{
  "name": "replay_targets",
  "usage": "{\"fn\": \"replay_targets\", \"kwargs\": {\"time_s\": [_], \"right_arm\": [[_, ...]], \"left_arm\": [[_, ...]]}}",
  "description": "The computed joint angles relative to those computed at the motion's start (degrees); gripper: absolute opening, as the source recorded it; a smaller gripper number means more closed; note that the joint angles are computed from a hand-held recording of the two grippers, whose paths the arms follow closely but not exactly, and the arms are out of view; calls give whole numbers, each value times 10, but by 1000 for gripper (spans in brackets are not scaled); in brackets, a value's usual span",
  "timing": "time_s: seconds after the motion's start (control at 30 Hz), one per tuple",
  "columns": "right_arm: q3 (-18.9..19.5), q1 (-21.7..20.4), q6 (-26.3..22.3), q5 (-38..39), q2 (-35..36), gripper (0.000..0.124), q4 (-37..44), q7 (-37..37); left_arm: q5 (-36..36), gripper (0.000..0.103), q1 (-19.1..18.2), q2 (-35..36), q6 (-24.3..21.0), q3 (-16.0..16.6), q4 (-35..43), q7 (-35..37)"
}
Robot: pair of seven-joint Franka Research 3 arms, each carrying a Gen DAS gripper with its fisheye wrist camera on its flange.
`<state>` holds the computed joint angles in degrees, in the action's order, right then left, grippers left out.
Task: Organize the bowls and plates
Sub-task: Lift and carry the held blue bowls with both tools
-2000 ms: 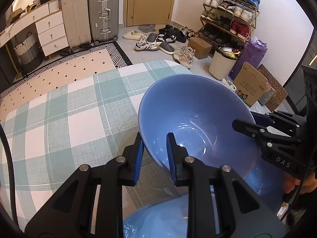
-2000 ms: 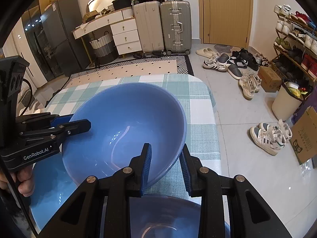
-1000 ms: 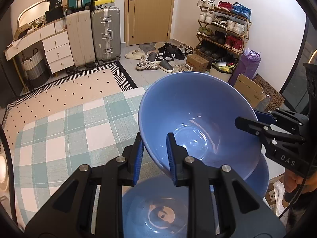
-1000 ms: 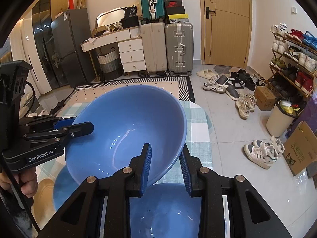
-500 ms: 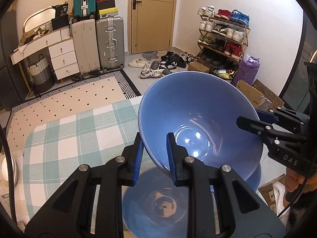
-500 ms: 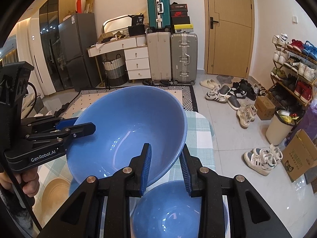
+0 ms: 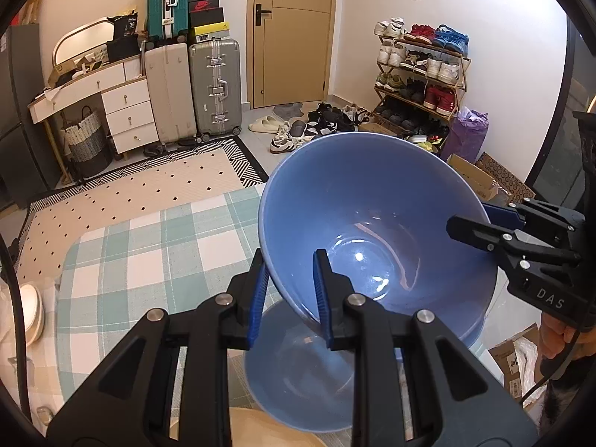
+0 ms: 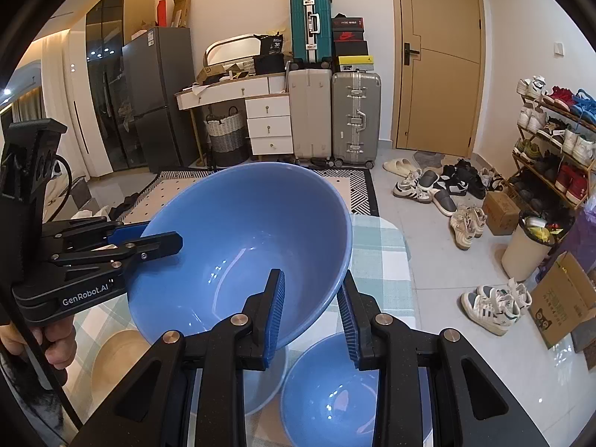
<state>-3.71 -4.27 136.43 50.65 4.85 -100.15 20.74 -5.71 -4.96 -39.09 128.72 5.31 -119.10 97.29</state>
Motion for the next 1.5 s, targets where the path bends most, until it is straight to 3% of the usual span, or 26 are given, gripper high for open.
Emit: {"fn": "replay_targets", "kwargs": {"time_s": [0.4,1.5], "right_arm": [[-11,22,7,11,-64,31,-76,-20],[-7,38,14,-2,-50,31,-113,-24]], "left_arm": [[18,20,6,-56,-26,2,-30,-13],[21,20,30,-80,9,33,-137,14]]}}
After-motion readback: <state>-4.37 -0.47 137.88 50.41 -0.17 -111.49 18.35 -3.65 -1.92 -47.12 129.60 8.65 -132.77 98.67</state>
